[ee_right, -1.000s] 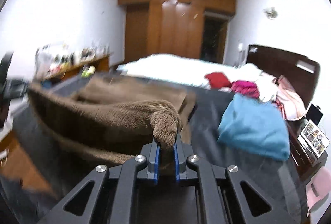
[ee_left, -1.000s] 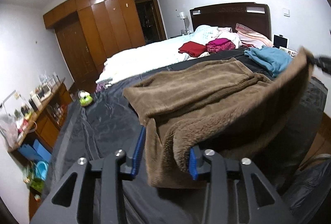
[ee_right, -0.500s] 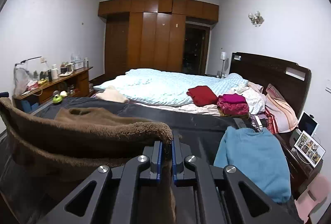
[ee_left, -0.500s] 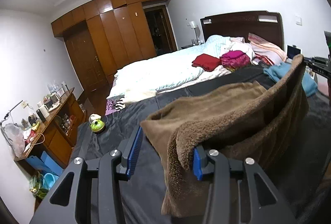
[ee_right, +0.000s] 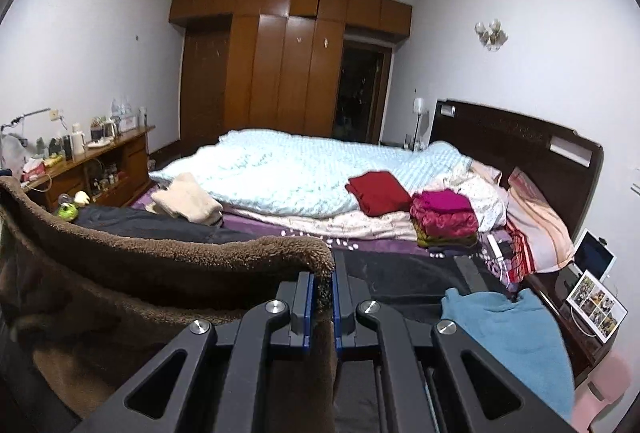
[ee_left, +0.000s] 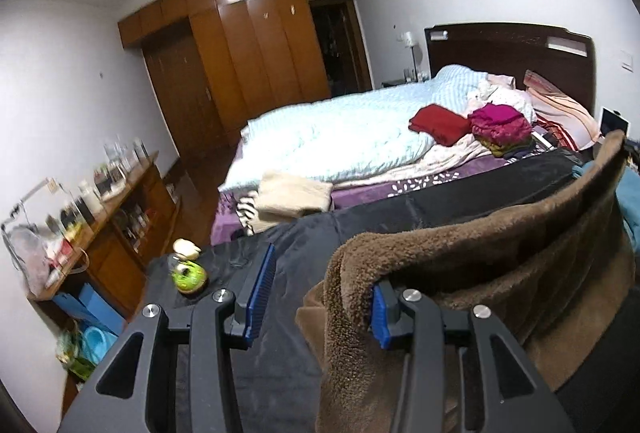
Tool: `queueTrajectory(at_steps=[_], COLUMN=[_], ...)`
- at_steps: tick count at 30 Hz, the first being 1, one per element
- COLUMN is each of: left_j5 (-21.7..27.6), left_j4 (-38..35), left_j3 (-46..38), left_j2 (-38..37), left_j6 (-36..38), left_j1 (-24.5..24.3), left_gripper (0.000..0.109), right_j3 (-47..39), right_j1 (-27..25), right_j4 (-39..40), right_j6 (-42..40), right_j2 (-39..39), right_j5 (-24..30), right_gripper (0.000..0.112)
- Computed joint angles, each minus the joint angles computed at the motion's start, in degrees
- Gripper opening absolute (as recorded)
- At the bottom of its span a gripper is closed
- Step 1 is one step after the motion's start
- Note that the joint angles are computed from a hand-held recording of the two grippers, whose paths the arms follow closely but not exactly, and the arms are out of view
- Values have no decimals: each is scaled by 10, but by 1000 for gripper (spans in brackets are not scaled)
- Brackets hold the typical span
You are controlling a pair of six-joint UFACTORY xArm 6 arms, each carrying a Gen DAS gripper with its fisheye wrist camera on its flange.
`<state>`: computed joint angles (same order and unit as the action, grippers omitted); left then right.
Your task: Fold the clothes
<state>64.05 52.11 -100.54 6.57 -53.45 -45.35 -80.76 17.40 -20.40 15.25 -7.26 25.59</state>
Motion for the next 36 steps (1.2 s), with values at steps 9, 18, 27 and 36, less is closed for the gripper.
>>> queueTrajectory(at_steps=[9,18,27,36], left_j5=[-22,4,-198,-196], left_j4=[-86,-181,-331,-248], left_j3=[-95,-139,62,68], left_j2=[126,209,82,64], left_j6=[43,69,46,145], left_j1=[75,107,164,128], left_gripper=[47,53,80,80], right_j3=[-127,-206,-188,-141], right_j1=[-3,-8,-56,-39], right_j4=[5,127,378,388], right_j6=[7,-81,-186,-279], right_j2=[156,253,236,195], right_j5=[58,151,170,154], right_gripper=[8,9,23,77])
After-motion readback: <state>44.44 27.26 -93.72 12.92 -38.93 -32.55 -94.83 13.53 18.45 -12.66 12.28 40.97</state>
